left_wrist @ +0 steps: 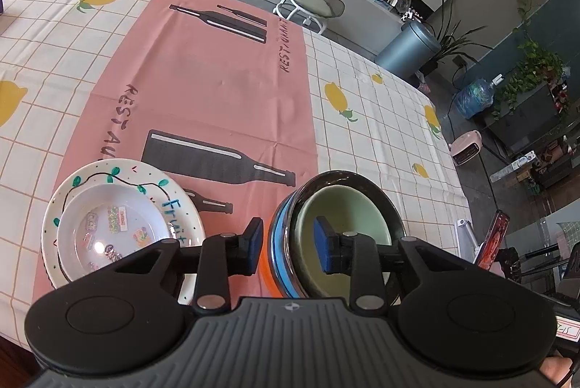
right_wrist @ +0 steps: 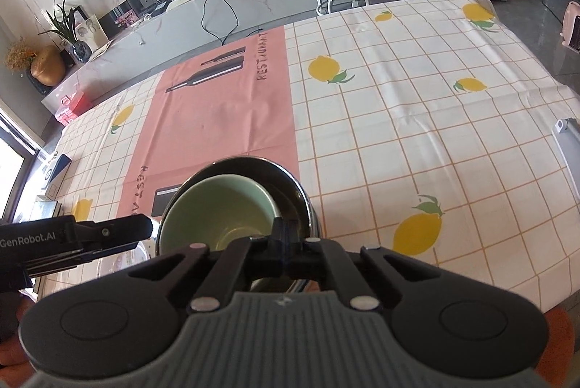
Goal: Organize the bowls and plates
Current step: 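Lower the green bowl into the blue bowl and open both tools, then close both tools on the rim of the nested bowl stack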
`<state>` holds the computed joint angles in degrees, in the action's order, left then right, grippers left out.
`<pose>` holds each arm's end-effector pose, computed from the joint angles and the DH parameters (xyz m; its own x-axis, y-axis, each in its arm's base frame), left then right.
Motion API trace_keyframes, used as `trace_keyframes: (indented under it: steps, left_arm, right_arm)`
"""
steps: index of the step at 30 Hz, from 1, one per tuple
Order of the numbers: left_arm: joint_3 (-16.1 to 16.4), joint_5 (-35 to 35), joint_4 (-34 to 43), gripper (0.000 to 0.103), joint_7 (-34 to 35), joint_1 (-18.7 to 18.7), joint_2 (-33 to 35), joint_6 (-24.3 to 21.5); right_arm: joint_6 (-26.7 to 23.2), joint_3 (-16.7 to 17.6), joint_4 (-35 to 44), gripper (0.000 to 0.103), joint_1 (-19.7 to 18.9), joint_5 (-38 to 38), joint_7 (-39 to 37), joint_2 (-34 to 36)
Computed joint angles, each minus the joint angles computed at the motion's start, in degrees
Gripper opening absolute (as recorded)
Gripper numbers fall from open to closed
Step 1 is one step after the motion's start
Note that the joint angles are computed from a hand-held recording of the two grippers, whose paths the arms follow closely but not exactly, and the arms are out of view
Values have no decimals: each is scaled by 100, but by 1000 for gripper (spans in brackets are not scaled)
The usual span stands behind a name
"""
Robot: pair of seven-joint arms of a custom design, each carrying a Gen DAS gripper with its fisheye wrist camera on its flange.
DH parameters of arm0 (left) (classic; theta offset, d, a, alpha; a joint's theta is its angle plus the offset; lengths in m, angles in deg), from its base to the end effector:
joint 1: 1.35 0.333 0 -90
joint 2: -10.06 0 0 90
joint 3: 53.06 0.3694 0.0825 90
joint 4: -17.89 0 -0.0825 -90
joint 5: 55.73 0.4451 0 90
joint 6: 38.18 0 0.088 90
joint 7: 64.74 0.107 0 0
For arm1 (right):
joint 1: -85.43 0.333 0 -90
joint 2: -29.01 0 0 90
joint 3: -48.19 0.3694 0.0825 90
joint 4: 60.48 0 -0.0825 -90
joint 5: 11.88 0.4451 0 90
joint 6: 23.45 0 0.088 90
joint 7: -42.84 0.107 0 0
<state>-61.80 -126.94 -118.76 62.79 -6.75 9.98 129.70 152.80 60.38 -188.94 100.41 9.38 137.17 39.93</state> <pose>0.5455 -0.0754 0.3607 0.1082 -0.8722 0.4770 -0.8244 -0.3468 -0.4473 0.5786 0.2601 0.3610 0.1095 -0.9429 -0.3146 -0.8498 0.0754 -0.5217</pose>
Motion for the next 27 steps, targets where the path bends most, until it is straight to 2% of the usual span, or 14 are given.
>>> trace_keyframes:
  steps: [3, 9, 11, 13, 14, 15, 16, 17, 19, 22, 27]
  left_arm:
    - [-1, -94, 9, 30, 75, 5, 18, -59]
    - [-17, -169, -1, 30, 133, 1, 12, -35]
    - [-24, -434, 15, 31, 375, -10, 7, 52]
    - [-28, -761, 52, 47, 642, -19, 19, 124]
    - [-27, -1058, 87, 55, 902, -18, 33, 137]
    - [-27, -1288, 114, 59, 1101, -15, 49, 141]
    - [-27, -1440, 134, 60, 1230, -11, 68, 124]
    - [-26, -1529, 154, 63, 1308, -5, 97, 83]
    - [-32, -1603, 190, 69, 1363, 7, 187, -5]
    - [-70, -1507, 223, 70, 1046, 6, 349, 36]
    - [-163, -1096, 254, 70, 679, 20, 553, 178]
  right_arm:
    - [-34, 243, 70, 0, -226, 278, -250, 63]
    - [-32, 251, 110, 0, -233, 453, -347, 98]
    - [119, 543, 64, 2, -465, 815, -687, 57]
    - [322, 746, 5, 5, -631, 1131, -941, 3]
    - [382, 798, -14, 19, -679, 1236, -991, -18]
    - [474, 948, -29, 31, -822, 1444, -1099, -27]
    - [557, 1138, -35, 47, -994, 1656, -1230, -18]
    - [612, 1319, -34, 48, -1169, 1855, -1333, 5]
    - [482, 1238, -20, 50, -1147, 1934, -1171, 43]
    - [118, 1623, 107, 51, -1540, 2785, -1592, 227]
    - [-217, 1723, 266, 56, -1593, 3823, -2201, 497]
